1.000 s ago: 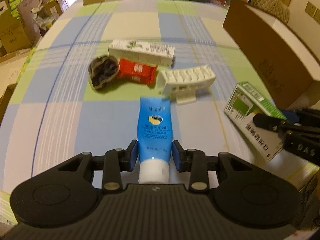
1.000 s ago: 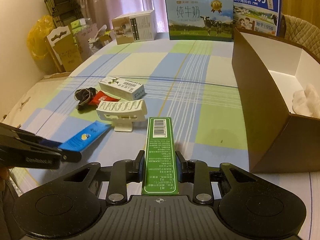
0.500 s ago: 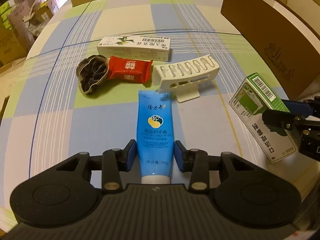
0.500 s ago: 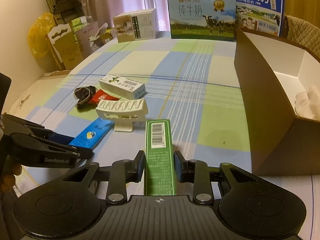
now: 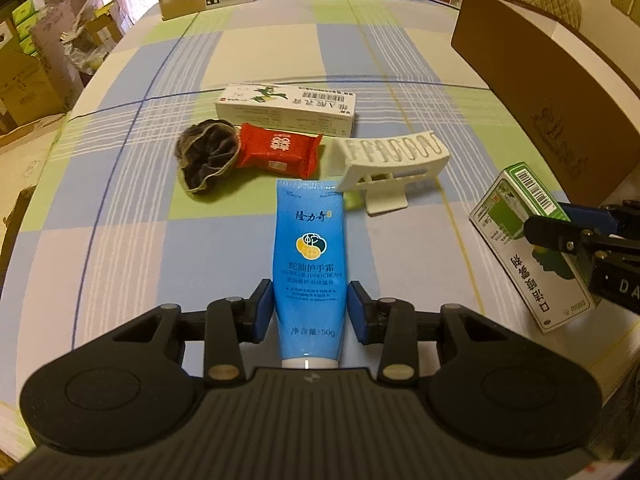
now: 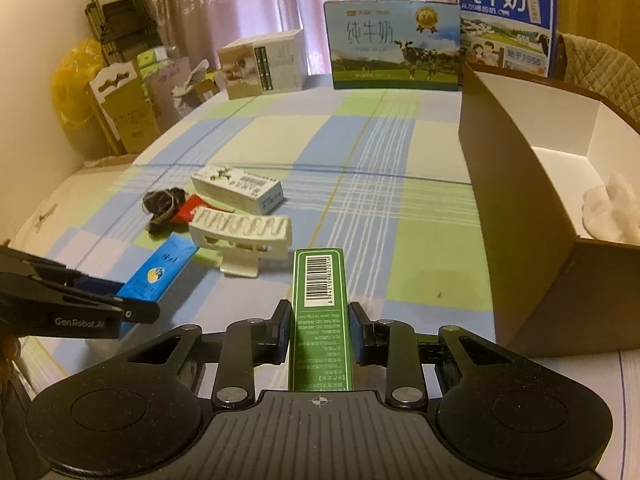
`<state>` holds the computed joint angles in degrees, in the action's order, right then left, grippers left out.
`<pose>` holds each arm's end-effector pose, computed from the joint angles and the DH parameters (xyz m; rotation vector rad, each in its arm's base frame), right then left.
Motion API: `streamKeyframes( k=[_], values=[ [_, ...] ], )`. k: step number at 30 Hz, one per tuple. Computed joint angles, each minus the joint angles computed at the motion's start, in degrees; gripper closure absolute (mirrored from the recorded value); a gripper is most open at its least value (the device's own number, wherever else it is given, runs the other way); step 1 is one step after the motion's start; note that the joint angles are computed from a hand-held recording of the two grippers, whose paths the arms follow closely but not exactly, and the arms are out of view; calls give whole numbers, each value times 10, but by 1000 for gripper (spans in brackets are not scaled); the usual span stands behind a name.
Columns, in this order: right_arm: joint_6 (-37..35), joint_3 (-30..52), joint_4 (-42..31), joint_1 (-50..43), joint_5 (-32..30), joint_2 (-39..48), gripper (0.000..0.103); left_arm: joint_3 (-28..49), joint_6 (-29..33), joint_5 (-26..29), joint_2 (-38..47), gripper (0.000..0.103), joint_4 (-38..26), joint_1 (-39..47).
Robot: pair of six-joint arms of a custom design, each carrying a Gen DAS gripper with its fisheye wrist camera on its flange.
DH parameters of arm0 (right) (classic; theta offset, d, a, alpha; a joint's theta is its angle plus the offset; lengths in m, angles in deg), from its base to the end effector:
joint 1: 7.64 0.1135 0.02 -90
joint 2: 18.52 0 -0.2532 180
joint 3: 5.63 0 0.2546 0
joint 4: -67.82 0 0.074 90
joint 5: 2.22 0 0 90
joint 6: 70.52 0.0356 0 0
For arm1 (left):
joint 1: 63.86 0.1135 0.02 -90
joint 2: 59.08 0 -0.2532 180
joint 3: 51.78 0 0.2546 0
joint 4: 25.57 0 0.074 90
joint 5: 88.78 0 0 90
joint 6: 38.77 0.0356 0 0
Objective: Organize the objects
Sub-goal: 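Lift the blue tube with the left tool while the right tool lifts the green box, then carry tube and green box into the brown box and open both tools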
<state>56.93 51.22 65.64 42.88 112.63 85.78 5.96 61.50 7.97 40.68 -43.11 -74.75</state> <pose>0.2173 0.2402 0.0903 -0.0779 2.3440 0.2262 0.3011 -0.0622 0.0983 0.5197 2.5548 -0.1576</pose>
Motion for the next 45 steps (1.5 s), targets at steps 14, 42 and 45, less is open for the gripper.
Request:
streamKeyframes(
  k=[14, 42, 45],
  values=[
    [6, -29, 16, 6, 26, -55, 77, -17, -20, 13, -83, 69, -21, 0],
    [-113, -118, -91, -169, 36, -401, 77, 201, -122, 38, -49, 69, -78, -199],
    [-134, -121, -108, -224, 13, -429, 77, 248, -131, 38, -18, 69, -82, -227]
  ],
)
